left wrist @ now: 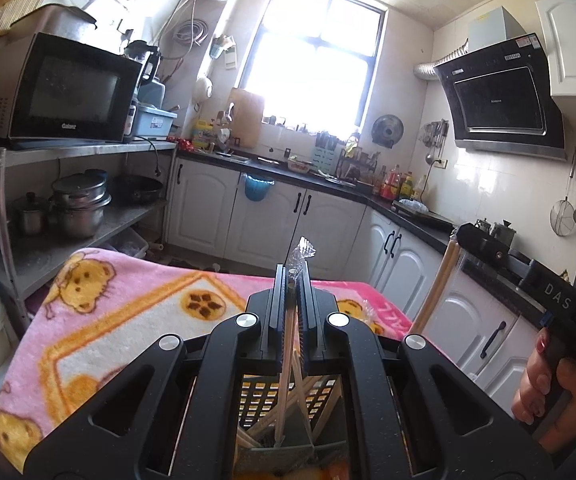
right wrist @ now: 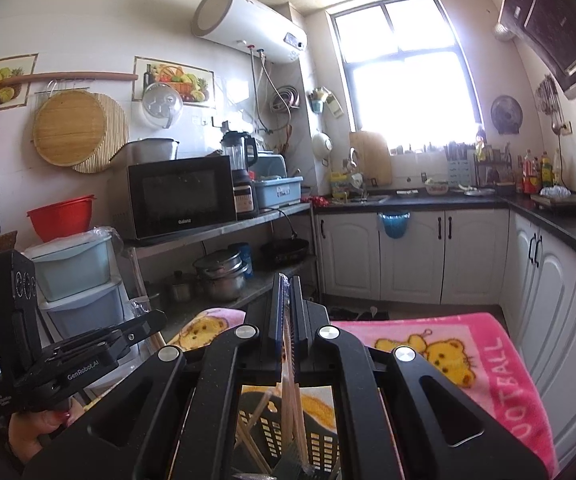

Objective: Organize utensils
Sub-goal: 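Lower the chopsticks into the caddy compartments and open both tools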

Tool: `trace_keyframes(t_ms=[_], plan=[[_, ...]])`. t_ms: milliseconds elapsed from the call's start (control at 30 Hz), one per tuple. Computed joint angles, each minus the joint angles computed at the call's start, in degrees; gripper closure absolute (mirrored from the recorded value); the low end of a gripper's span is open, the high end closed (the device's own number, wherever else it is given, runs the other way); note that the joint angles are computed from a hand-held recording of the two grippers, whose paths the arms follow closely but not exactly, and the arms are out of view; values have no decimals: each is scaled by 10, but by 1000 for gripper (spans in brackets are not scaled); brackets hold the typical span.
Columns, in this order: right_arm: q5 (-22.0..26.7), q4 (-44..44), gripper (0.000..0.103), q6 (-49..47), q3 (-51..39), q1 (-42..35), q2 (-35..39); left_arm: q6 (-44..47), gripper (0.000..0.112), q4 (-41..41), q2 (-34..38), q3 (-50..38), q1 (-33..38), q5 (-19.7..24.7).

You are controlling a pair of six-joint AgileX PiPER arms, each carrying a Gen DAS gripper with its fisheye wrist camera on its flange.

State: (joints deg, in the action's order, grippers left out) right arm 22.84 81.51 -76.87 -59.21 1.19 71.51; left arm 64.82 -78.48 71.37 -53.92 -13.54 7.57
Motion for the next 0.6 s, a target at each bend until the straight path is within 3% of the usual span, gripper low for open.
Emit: trace_keyframes(t_ms=[133, 333, 600], plan=[[-6, 14, 100, -11, 10, 3, 9, 83, 109, -88, 10, 11, 1, 3], [-9, 28, 100, -24, 22, 7, 18, 146, 109, -150, 15, 25, -10, -2], [-8, 10, 99, -2, 35, 8, 24, 157, 109, -157, 22, 33, -18, 1]])
